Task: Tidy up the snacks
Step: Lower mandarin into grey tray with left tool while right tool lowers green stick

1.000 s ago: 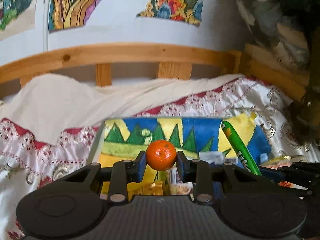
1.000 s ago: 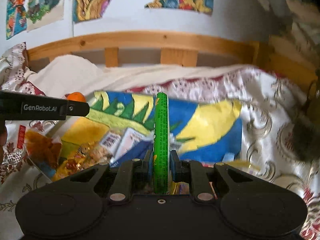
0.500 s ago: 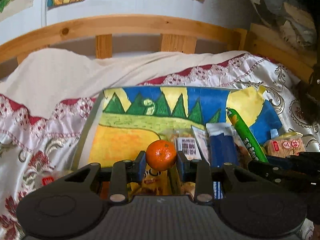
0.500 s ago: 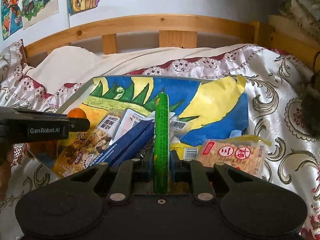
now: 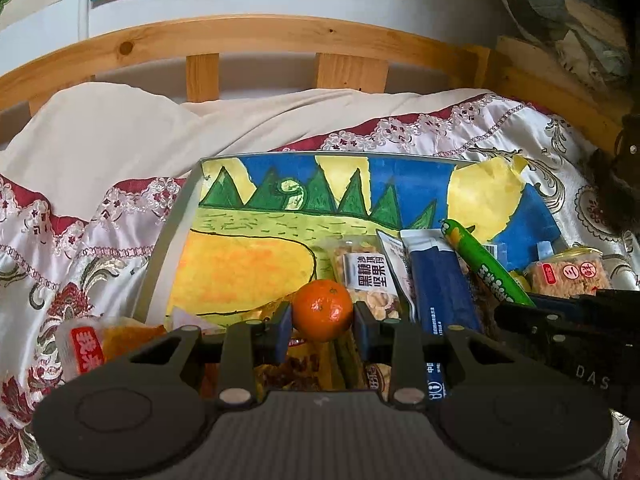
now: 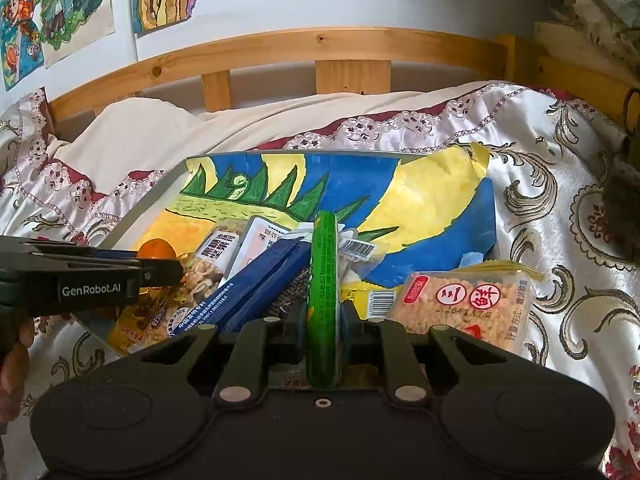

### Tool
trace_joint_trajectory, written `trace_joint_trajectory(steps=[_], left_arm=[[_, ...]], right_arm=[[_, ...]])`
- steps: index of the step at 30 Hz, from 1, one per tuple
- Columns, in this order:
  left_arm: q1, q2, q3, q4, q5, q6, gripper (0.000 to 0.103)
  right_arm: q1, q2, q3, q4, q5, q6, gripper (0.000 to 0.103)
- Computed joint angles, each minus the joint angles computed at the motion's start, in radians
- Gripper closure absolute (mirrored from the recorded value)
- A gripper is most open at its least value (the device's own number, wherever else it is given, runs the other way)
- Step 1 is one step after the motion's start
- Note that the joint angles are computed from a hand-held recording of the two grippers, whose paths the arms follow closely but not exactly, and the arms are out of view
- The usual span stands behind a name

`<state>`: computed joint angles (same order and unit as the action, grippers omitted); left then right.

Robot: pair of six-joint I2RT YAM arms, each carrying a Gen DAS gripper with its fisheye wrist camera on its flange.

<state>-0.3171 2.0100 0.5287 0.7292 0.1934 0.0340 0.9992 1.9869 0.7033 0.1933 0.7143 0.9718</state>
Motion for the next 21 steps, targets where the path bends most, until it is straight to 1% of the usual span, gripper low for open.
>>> trace_joint_trajectory(steps=[11,15,18,21], left_arm=[[0.006,-0.012,0.005,-0.033,0.011,-0.006,0.067],[0.005,-0.013,0.006,-0.038,0.010,-0.012,0.067],[-0.001,-0.014,0.001,-0.032,-0.001,-0.017,0.064],[0.001,-0.024,-0.003,-0.041,0.017,-0.018,0.061]], right_arm=[[0.005,-0.005,-0.014,0.012,0.007,0.029,0.079],[0.009,-0.004,-0.017,0.022,0.012,0.026,0.072],[0.014,-0.004,-0.018,0.024,0.019,0.027,0.066],[0.021,-0.008,-0.018,0.023,0.028,0.032,0.061]])
